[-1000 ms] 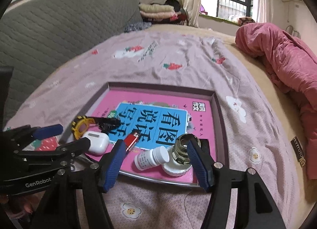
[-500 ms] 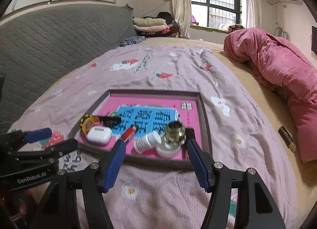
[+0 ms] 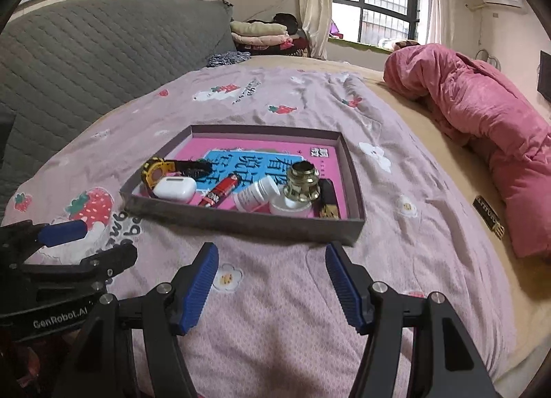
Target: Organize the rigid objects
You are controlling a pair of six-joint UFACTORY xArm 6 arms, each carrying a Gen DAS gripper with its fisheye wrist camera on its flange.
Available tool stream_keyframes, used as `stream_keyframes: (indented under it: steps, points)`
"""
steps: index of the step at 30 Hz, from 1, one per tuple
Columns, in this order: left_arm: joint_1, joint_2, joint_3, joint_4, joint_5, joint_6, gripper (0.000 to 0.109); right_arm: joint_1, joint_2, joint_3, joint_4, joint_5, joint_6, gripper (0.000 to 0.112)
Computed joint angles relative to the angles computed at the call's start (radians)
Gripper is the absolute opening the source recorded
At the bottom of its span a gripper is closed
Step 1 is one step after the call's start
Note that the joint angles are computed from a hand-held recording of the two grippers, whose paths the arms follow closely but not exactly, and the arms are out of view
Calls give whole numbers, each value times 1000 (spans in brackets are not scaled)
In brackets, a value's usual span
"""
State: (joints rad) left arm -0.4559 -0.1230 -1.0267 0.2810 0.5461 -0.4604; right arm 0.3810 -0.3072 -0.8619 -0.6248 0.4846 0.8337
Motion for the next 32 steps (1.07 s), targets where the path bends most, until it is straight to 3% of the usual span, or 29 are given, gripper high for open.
stream_keyframes:
  steps: [10, 25, 32]
  points:
    - [-7, -18, 51, -119, -33, 61, 76, 20, -36, 65, -62, -7, 72, 64]
    - [3, 7, 63, -49, -28, 4, 76, 0, -13, 84, 3, 9, 55, 64]
    - [13, 20, 73, -75, -48, 23, 76, -17, -3, 89, 6, 6, 69, 64]
